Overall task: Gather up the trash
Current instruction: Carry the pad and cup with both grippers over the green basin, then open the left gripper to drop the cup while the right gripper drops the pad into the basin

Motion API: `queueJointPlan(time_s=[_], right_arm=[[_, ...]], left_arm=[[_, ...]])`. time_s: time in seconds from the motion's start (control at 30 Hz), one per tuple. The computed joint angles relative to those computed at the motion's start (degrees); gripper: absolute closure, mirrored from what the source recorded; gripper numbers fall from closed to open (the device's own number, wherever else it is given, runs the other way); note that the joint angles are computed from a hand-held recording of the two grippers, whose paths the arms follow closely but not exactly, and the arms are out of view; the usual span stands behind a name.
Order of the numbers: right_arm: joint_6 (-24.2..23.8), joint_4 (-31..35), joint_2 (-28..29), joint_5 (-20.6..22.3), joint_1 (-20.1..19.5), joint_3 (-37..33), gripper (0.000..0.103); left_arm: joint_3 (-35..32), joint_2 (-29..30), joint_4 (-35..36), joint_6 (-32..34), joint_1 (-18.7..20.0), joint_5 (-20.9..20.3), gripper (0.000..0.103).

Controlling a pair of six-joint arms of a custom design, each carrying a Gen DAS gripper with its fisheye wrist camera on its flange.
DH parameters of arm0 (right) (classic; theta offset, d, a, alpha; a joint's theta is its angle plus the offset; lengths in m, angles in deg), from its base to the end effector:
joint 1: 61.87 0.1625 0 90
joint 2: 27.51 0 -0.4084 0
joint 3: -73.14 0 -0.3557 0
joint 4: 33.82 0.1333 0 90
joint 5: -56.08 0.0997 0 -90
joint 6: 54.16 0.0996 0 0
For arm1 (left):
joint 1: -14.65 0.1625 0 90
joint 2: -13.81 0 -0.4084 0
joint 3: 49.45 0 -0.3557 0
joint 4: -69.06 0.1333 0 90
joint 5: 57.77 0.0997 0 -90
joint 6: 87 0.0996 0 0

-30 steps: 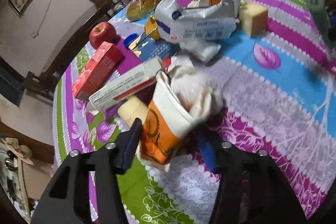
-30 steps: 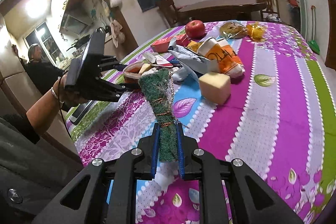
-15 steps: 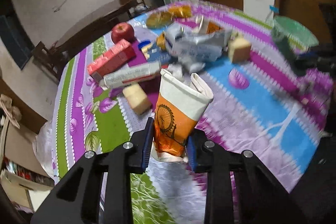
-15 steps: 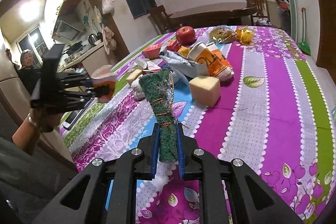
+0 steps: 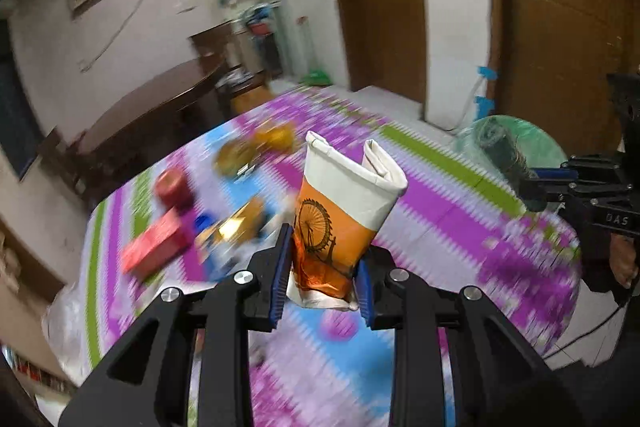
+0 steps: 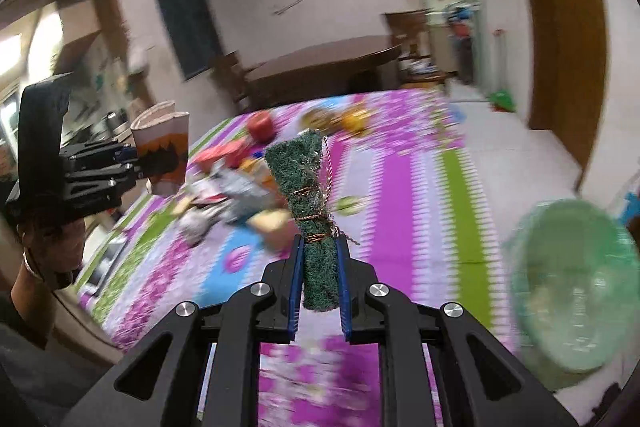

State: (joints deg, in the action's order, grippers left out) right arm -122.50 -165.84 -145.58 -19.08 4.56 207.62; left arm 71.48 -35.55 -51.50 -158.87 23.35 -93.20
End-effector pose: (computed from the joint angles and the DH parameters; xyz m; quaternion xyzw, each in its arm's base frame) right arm 0.0334 -0.3207 0.3786 0.3947 -0.8832 0.2433 0.0704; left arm -0.3786 -0.2749 0.0260 0.2285 0.8164 -0.3454 0.4024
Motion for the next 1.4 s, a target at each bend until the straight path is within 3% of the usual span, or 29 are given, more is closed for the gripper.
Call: queueJointPlan(time_s=[0.1, 0.2, 0.33, 0.47, 0.67, 0.87, 0.97, 1.2, 1.4], right_arm=[[1.76, -1.02, 0.23, 0.0, -2.1, -4.17, 0.087], [4.11, -2.0, 1.6, -0.37, -4.37, -8.8, 0.087], [8.05, -2.26, 5.06, -3.61, -5.83, -16.05, 0.087], [11.41, -2.45, 9.24, -7.88, -5.99, -22.42, 0.087], [15.4, -3.94, 15.26, -12.54, -6.67, -30.93, 0.087], [18.67, -7.0, 21.04, -20.83, -5.04, -34.63, 0.086], [19.97, -5.88, 23.25, -22.5, -5.43, -36.21, 0.086], [22.45, -2.86, 27.07, -25.25, -5.64, -37.81, 0.086], [24.08, -4.09, 29.59, -27.6, -5.0, -36.77, 0.086]], left_arm=[[-4.51, 5.64, -14.54, 14.34, 4.24, -0.35, 0.076], [-11.1, 12.03, -22.89, 25.41, 7.44, -1.24, 0.076], [-21.73, 20.14, -27.4, 35.96, 11.06, -4.39, 0.075], [-34.13, 28.67, -27.12, 43.11, 13.56, -7.1, 0.075], [-49.82, 38.82, -22.95, 48.6, 16.18, -9.16, 0.075], [-61.49, 45.69, -16.11, 48.51, 18.05, -10.79, 0.075], [-66.33, 48.47, -12.96, 49.33, 19.05, -13.74, 0.075], [-71.86, 51.5, -6.29, 48.54, 21.09, -18.92, 0.074], [-72.38, 51.87, -3.84, 46.22, 21.7, -19.1, 0.069]])
